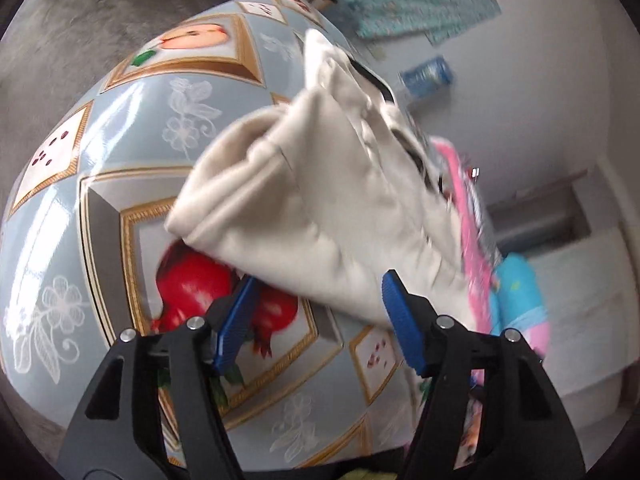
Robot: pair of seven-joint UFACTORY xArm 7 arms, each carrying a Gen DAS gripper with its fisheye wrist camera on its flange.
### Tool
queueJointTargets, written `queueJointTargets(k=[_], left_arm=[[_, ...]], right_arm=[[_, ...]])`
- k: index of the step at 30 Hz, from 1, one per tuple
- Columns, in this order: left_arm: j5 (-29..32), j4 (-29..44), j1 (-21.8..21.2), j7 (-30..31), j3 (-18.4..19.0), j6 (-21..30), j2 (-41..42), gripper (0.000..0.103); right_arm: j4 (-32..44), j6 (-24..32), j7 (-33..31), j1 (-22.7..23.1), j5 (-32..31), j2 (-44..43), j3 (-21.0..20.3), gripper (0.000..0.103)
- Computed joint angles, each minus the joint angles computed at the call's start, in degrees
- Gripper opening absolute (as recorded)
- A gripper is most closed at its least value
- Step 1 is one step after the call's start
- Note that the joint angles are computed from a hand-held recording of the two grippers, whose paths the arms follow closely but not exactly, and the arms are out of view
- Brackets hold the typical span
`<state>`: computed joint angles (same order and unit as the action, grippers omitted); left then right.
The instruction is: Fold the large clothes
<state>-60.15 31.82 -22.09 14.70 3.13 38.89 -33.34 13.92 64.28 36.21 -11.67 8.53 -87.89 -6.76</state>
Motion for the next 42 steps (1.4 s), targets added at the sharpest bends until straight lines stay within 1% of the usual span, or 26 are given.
queueJointTargets(k=[3, 6, 8, 9, 10, 11, 12, 13, 14, 15, 16, 17, 18, 19, 20, 24, 28, 30, 32, 33, 36, 37, 38, 39, 40, 42], left_arm=[[-2.82, -0.02, 0.08, -1.39, -0.25, -3.13, 0.93, 0.061], [-1.82, 0.15, 0.04, -3.61, -2.62, -6.85, 1.37, 0.058], [2.06, 0.0, 0.65, -8.02, -5.4, -10.26, 1.39, 0.051], [5.06, -0.36, 1.2, -10.67, -7.43, -12.36, 1.35, 0.043], [9.0, -0.34, 2.29, -13.43, -9.56, -13.83, 1.58, 0.033], [12.92, -0.14, 3.48, -15.21, -10.88, -14.51, 1.83, 0.028], [17.28, -0.32, 4.65, -16.92, -13.18, -15.97, 1.82, 0.027], [22.06, -1.04, 6.29, -18.22, -15.04, -16.52, 0.68, 0.023], [26.17, -1.15, 7.6, -19.18, -16.79, -17.34, 0.45, 0.018], [30.75, -1.73, 9.16, -20.29, -19.57, -18.78, -0.57, 0.015], [34.45, -2.35, 10.34, -20.73, -21.47, -19.9, -1.87, 0.01], [37.47, -2.97, 11.1, -20.57, -22.59, -21.01, -3.12, 0.007], [39.94, -3.27, 11.68, -20.81, -23.64, -21.57, -4.45, 0.006], [42.1, -3.4, 11.9, -20.67, -24.27, -22.41, -5.67, 0.005], [43.49, -3.36, 11.43, -20.36, -24.0, -22.71, -6.75, 0.005], [45.67, -2.51, 6.4, -18.96, -19.15, -21.67, -9.89, 0.004], [46.72, -1.47, 0.53, -17.79, -13.07, -17.49, -12.77, 0.004], [47.89, -1.4, -1.24, -17.91, -11.31, -13.91, -15.17, 0.004], [48.2, -1.85, -2.72, -17.49, -9.22, -8.79, -18.53, 0.004], [48.09, -2.15, -3.15, -17.35, -8.18, -5.33, -20.62, 0.004], [46.88, -3.53, -3.32, -17.31, -6.04, 2.91, -25.08, 0.004], [46.3, -3.99, -3.37, -16.92, -5.16, 5.57, -25.51, 0.005], [45.88, -4.65, -3.01, -16.44, -4.65, 6.93, -25.42, 0.009], [45.45, -5.02, -2.53, -16.09, -4.16, 8.33, -24.95, 0.01], [44.46, -5.06, -2.26, -15.57, -2.61, 10.71, -24.29, 0.011], [42.41, -4.88, -0.99, -14.66, -0.45, 13.05, -23.97, 0.02]], right_arm=[[-1.55, -4.19, 1.23, -1.51, 0.15, 0.35, 0.09, 0.077], [-3.83, -9.73, 3.97, -2.52, 0.6, 0.3, 2.01, 0.077], [-4.75, -12.41, 5.67, -2.75, 0.28, 0.42, 3.37, 0.077], [-4.96, -13.66, 6.21, -2.78, -0.23, 0.94, 4.06, 0.077], [-5.02, -14.79, 6.96, -2.7, -0.98, 1.69, 5.58, 0.076], [-4.67, -15.29, 7.56, -2.57, -2.13, 2.72, 7.28, 0.07], [-3.98, -15.1, 7.84, -2.44, -3.55, 3.91, 8.6, 0.06], [-2.53, -13.73, 7.81, -2.55, -5.89, 5.99, 10.79, 0.053], [-1.63, -12.79, 7.7, -2.59, -7.97, 7.33, 12.1, 0.039], [-1.0, -12.04, 7.39, -2.44, -9.86, 8.04, 12.84, 0.024], [-0.39, -11.28, 6.35, -2.04, -11.82, 8.38, 13.06, 0.019], [-0.14, -10.94, 5.75, -1.51, -12.9, 8.25, 12.69, 0.013], [0.3, -10.43, 4.93, -0.98, -13.93, 8.03, 12.4, 0.009], [1.18, -9.76, 3.9, -0.49, -15.12, 7.9, 12.54, 0.008], [2.18, -8.97, 3.28, -0.22, -16.14, 7.82, 13.03, 0.007], [5.2, -6.27, 2.0, 0.72, -18.08, 5.93, 13.08, 0.006], [7.27, -1.81, 0.54, 1.91, -18.67, 3.14, 13.58, 0.005], [8.51, 1.63, 0.24, 2.67, -18.12, 1.04, 13.6, 0.005], [9.56, 5.87, 0.08, 3.44, -17.15, -1.67, 13.16, 0.005], [10.13, 8.64, -0.07, 3.9, -16.59, -3.31, 13.2, 0.005], [10.15, 14.9, 0.06, 5.24, -14.88, -7.58, 13.6, 0.006], [9.35, 15.98, 0.21, 5.75, -14.15, -8.91, 12.99, 0.007], [8.23, 17.32, 0.21, 6.25, -13.34, -10.04, 11.66, 0.009], [6.9, 18.85, 0.37, 6.23, -12.71, -11.32, 9.56, 0.014], [6.23, 20.07, 0.3, 5.73, -12.68, -11.8, 7.69, 0.016], [6.46, 22.55, 0.13, 4.24, -12.53, -12.59, 3.98, 0.027]])
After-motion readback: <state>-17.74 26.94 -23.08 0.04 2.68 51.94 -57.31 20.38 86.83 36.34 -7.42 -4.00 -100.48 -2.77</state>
